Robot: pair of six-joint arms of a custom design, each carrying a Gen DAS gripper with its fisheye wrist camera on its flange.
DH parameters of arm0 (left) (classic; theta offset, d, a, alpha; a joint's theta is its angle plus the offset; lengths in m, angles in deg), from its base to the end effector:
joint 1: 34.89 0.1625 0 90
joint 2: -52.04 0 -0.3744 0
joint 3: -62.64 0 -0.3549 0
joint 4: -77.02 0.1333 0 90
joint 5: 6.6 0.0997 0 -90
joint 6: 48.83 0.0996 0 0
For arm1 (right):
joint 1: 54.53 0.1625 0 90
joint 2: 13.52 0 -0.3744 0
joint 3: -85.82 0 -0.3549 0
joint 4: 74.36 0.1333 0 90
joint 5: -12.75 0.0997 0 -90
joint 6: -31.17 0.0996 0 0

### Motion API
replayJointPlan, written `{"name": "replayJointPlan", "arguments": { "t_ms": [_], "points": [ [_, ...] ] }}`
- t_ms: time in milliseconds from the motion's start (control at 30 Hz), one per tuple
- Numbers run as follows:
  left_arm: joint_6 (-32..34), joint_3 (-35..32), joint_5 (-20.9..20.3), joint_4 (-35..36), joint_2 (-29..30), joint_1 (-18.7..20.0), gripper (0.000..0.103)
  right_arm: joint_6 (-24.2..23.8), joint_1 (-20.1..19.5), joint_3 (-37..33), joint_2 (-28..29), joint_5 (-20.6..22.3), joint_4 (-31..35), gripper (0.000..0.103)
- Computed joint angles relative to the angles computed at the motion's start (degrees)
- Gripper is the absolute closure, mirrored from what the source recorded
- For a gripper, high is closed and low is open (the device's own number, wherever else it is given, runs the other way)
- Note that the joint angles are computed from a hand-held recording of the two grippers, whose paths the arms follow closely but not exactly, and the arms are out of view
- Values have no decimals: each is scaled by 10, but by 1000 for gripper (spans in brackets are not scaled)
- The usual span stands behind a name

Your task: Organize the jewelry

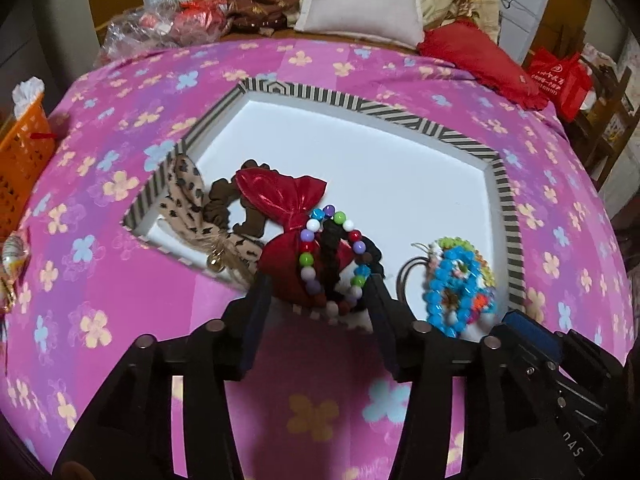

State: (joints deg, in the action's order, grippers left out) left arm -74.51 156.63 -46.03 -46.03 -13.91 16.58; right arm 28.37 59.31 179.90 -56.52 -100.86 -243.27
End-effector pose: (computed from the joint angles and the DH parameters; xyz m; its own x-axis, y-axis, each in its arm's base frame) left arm -0.1910 -0.5774 0.2833 -0.7546 -0.0287 -0.6556 0.3257 0.8509 -0.4121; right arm 0.3391 -0.5363 0.1076 -0.8951 -0.2386 0.3766 -0.4016 0.7982 -0.4490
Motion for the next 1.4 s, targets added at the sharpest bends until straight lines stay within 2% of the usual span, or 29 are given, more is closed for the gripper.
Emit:
{"name": "replayJointPlan", "arguments": {
  "t_ms": [67,367,400,500,533,667,867,1400],
  "points": [
    [-6,21,8,-6,-17,-9,49,2,13,16,-4,-21,-28,59],
    [-84,138,86,28,-119,-70,48,7,65,55,0,-104,-97,58],
    [-93,149,95,34,-131,-77,48,9,70,57,2,-110,-101,55],
    [-129,180,117,64,-168,-97,48,13,83,64,9,-127,-124,35],
    [-133,187,120,70,-178,-101,48,14,88,66,12,-131,-133,33],
    [-162,211,141,103,-209,-122,48,18,102,64,17,-148,-125,33],
    [-188,222,147,125,-237,-141,48,12,119,56,22,-171,-127,33],
    [-203,221,162,140,-249,-160,48,-9,138,43,26,-215,-128,27]
  ]
}}
